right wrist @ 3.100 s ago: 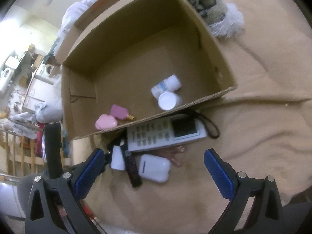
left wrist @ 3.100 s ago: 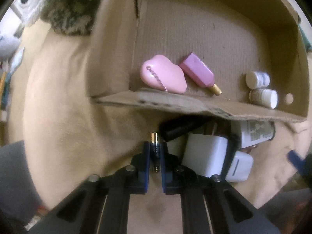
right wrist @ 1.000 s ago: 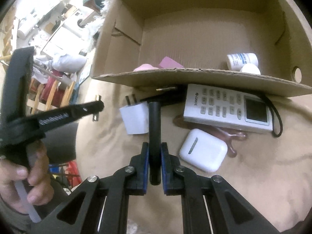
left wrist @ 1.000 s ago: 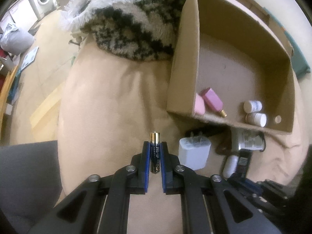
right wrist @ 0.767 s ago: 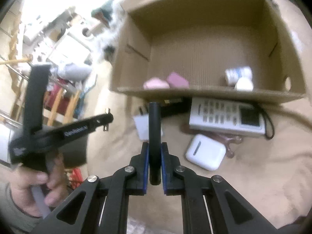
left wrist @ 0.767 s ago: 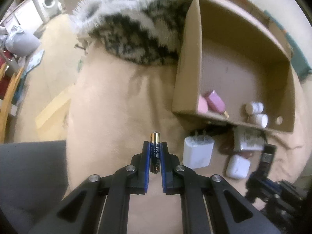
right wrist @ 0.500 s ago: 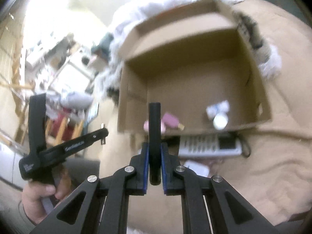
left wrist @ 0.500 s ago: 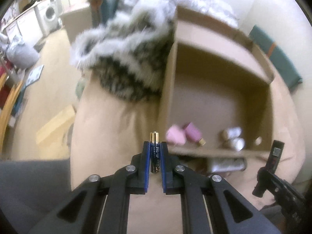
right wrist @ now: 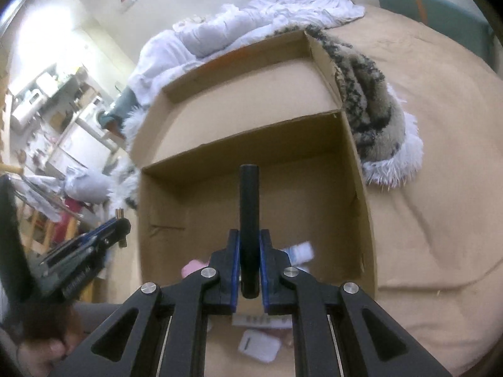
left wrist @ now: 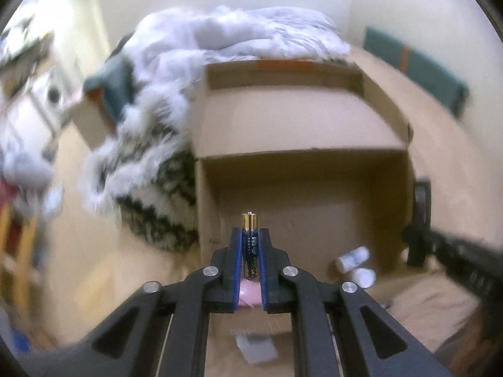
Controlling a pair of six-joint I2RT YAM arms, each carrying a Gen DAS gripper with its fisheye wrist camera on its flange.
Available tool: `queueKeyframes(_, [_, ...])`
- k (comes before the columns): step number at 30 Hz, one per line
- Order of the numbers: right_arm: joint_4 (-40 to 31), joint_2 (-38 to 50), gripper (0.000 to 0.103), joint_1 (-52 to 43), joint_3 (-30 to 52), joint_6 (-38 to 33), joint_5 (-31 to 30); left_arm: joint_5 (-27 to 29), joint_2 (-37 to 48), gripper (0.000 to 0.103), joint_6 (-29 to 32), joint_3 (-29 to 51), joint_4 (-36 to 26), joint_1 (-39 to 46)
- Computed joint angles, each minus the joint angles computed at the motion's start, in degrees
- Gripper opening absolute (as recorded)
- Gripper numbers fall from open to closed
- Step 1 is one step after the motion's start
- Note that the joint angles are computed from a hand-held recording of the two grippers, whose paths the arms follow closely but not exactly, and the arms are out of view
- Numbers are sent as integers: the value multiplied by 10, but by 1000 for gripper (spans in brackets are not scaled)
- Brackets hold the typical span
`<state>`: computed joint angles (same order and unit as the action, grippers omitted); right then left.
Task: Organize rigid objects
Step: 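Carry the battery and black tube into the box and open both tools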
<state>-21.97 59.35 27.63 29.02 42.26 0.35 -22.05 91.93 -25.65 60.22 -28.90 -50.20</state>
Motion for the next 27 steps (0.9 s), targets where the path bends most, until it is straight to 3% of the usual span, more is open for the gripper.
queueKeyframes(6, [55,126,12,-33,29,-52,-21,17,77,9,26,10,48,4])
queueKeyframes(13, [110,212,12,-38,20,-45,-45,60,130,9,38,11,81,18])
queueKeyframes(20, [110,253,12,-46,11,-60,-50,91,152,9,35,12,85,25])
queueKeyframes(27, [111,260,12,-76,3,-62,-64,77,152,9,42,0,101,25])
